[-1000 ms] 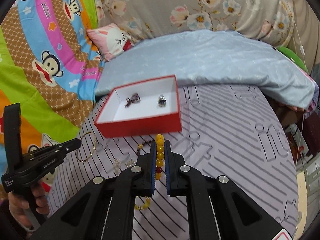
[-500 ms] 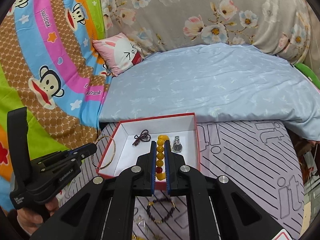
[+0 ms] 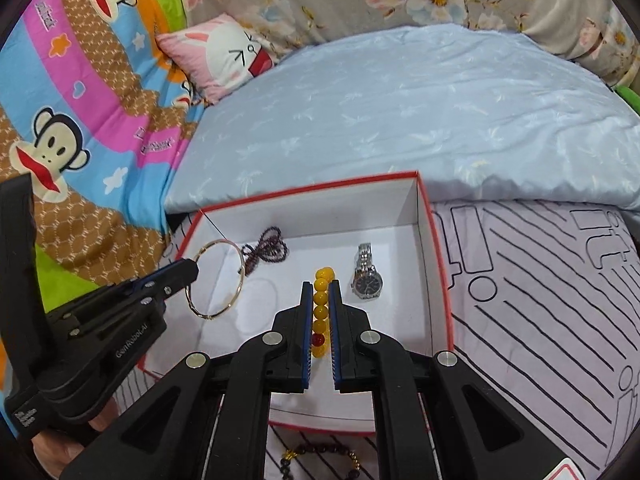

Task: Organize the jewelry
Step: 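Lower the bangle and orange bracelet into the red box and open both tools, then move both tools back from the box toward the remaining jewelry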

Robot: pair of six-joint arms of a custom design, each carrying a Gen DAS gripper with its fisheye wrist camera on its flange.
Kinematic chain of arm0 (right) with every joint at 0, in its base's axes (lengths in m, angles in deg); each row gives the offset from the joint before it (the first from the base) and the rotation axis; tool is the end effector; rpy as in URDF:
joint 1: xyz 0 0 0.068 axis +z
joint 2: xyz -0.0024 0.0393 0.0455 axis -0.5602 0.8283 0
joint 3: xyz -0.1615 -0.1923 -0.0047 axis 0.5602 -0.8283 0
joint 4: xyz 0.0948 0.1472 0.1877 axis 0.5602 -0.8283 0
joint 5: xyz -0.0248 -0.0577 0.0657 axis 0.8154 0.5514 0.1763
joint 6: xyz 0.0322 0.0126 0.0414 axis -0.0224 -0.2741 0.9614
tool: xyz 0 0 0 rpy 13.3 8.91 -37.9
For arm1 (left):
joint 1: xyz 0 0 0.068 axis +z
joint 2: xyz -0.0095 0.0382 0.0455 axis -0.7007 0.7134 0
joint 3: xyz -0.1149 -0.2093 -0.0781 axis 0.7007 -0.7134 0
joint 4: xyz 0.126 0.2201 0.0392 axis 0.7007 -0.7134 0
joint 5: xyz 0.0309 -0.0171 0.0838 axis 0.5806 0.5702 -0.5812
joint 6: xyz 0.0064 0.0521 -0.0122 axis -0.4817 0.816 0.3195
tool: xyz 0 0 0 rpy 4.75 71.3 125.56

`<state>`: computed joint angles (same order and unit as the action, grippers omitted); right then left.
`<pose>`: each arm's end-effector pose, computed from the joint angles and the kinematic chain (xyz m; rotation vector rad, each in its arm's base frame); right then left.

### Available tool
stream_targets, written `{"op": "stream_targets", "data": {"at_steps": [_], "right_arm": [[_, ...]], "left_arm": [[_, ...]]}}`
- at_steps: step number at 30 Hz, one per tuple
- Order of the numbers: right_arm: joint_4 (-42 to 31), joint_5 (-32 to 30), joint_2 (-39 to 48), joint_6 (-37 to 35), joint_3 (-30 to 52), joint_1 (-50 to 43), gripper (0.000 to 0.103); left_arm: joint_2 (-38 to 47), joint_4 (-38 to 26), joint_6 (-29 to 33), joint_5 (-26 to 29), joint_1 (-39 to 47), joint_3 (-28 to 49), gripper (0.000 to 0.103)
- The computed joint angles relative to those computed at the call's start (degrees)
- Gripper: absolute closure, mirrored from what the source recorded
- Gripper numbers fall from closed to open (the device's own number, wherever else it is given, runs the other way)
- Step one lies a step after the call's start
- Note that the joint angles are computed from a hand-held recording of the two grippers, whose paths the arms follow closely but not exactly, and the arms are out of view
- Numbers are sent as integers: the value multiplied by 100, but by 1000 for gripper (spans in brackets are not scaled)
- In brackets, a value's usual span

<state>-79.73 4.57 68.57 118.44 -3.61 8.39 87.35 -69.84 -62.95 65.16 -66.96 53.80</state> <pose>0.1709 0.1424 0.1559 0.1659 2.4405 0.3172 0.2116 -0.0864 0.1534 0.2684 2.4207 -0.2138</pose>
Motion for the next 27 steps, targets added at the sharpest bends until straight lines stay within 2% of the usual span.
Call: {"op": "stream_targets", "data": {"at_steps": [4, 8, 9, 11, 13, 14, 17, 21, 27], "right_arm": [[147, 13, 428, -97, -14, -66, 95], [-59, 427, 273, 0, -60, 89, 80], [-174, 562, 113, 69, -104, 181, 77], [-390, 681, -184, 139, -176, 255, 76], [-623, 787, -549, 274, -286, 383, 74], [-797, 882, -728, 399, -318, 504, 73], [-1371, 1221, -1189, 881, -387, 1019, 72], [-2037, 1581, -1589, 1646, -405, 1750, 71], [-3379, 2254, -1547, 3423, -177, 3331, 71]], "left_arm": [[294, 202, 37, -63, -33, 3, 100], [443, 325, 57, -26, -26, -3, 97], [414, 326, 66, -43, -44, -15, 94], [248, 311, 55, -139, -75, -98, 76], [49, 243, 24, -168, -53, -167, 68], [-37, 194, 24, -142, -25, -188, 68], [-444, -66, -13, -108, 67, -302, 67], [-1383, -678, -74, -24, 160, -537, 67], [-2929, -1912, -93, 108, 290, -854, 63]]}}
